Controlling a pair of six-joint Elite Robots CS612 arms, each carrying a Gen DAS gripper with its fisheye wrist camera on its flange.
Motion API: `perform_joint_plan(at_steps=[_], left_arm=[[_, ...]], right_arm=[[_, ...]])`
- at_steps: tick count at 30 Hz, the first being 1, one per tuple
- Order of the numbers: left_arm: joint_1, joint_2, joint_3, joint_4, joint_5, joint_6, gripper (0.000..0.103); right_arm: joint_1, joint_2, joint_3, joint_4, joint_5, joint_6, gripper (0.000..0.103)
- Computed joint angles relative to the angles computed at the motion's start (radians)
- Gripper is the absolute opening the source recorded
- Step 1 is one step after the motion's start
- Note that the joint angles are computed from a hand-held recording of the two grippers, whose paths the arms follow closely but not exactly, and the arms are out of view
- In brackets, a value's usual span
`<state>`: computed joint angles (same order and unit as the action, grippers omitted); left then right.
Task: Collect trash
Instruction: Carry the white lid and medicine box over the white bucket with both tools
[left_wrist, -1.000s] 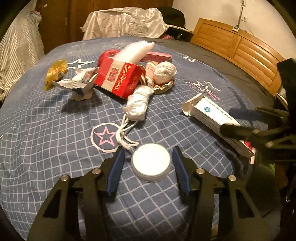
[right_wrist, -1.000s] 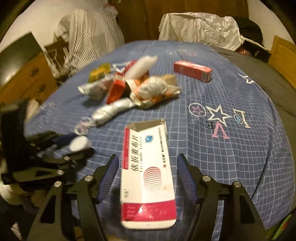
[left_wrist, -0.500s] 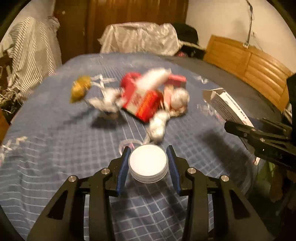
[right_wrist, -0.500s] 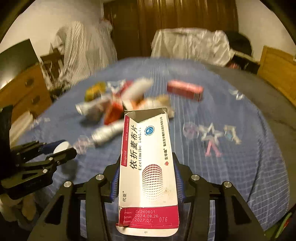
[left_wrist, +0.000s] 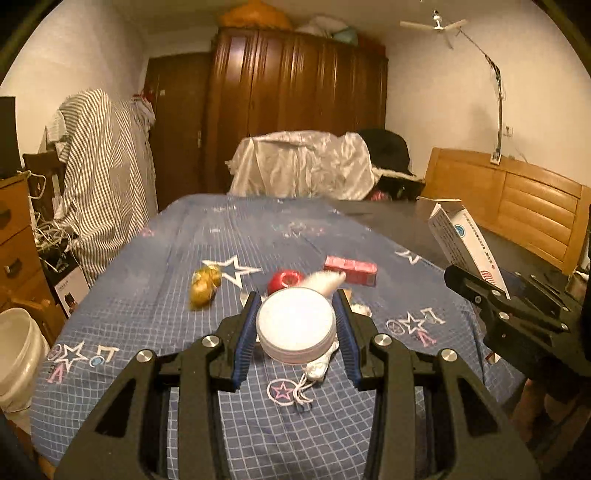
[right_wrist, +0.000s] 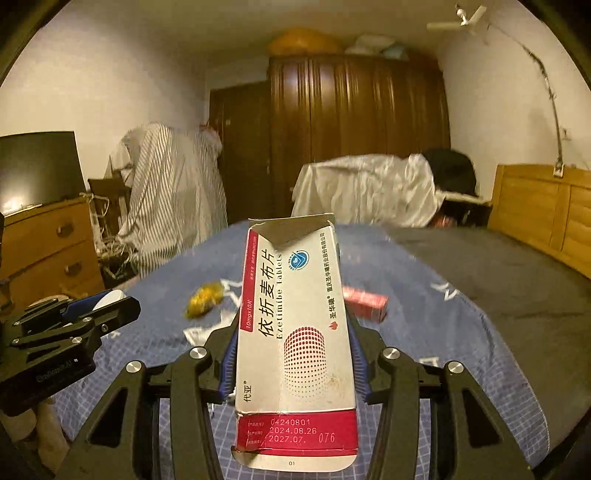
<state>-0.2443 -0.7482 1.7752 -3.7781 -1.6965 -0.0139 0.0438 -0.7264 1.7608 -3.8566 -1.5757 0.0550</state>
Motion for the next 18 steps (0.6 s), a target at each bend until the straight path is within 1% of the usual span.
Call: perform_joint_plan(at_steps=[4, 10, 13, 16, 18], left_arm=[[-0.003, -0.001, 0.002, -0.015, 0.001, -0.009, 0.038], [0.006, -0.014, 0.016, -0.021, -0.002, -0.012, 0.038], [0.018, -0.019, 0.015, -0.02, 0.012, -0.019, 0.038], [0.038, -0.023, 0.009, -0.017, 0.034, -0.033, 0.038], [0.057, -0.025, 0.004, -0.018, 0.052, -0.043, 0.038]], right_arm=[[0.0, -0.013, 0.014, -0.008, 0.002, -0.002, 0.05], [0.003, -0.026, 0.02, 0.006, 0.026, -0.02, 0.05], [0.013, -0.028, 0.003, 0.028, 0.052, -0.031, 0.05], [0.028, -0.028, -0.03, 0.069, 0.1, -0.04, 0.05], [0.041, -0.025, -0.058, 0.093, 0.124, -0.049, 0.05]])
